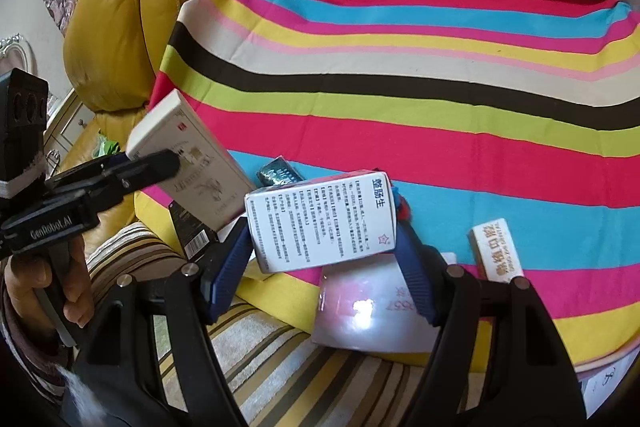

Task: Organize rigid objects
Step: 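Carry both boxes over the purple-rimmed box and open both tools to drop them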

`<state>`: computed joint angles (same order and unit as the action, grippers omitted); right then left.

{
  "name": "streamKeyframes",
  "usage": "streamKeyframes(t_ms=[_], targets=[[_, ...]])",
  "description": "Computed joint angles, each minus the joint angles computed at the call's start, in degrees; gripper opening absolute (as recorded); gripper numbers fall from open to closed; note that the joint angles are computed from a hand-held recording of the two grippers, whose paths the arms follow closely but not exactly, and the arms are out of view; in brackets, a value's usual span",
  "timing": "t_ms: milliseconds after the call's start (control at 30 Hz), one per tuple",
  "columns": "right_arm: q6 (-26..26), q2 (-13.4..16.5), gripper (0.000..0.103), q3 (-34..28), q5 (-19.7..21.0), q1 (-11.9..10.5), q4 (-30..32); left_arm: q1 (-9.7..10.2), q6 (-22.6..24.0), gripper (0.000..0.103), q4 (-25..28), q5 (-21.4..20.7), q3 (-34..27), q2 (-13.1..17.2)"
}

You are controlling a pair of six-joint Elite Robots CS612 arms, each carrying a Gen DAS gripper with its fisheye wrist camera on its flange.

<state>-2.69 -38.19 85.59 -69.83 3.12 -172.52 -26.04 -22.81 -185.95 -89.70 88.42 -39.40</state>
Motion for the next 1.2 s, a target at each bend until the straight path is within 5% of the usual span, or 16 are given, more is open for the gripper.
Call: streamKeyframes(t_ms=[267, 533, 1200], targets=[[2.3, -2.1, 0.074, 3.6, -3.5, -0.3, -3.9, -0.37, -1.8, 0.055, -3.7, -0.7, 1.5, -1.1], [5.0, -4.5, 0.074, 8.2, -6.1, -1.2, -6.8, -1.36, -3.3, 0.055, -4.6, -6.4, 1.7, -1.4], [12.2, -10.6, 0.074, 20.7, -11.0, -6.2, -14.2, -6.23, -0.2, 0.055, 2.5, -17.5, -2.3, 0.0]])
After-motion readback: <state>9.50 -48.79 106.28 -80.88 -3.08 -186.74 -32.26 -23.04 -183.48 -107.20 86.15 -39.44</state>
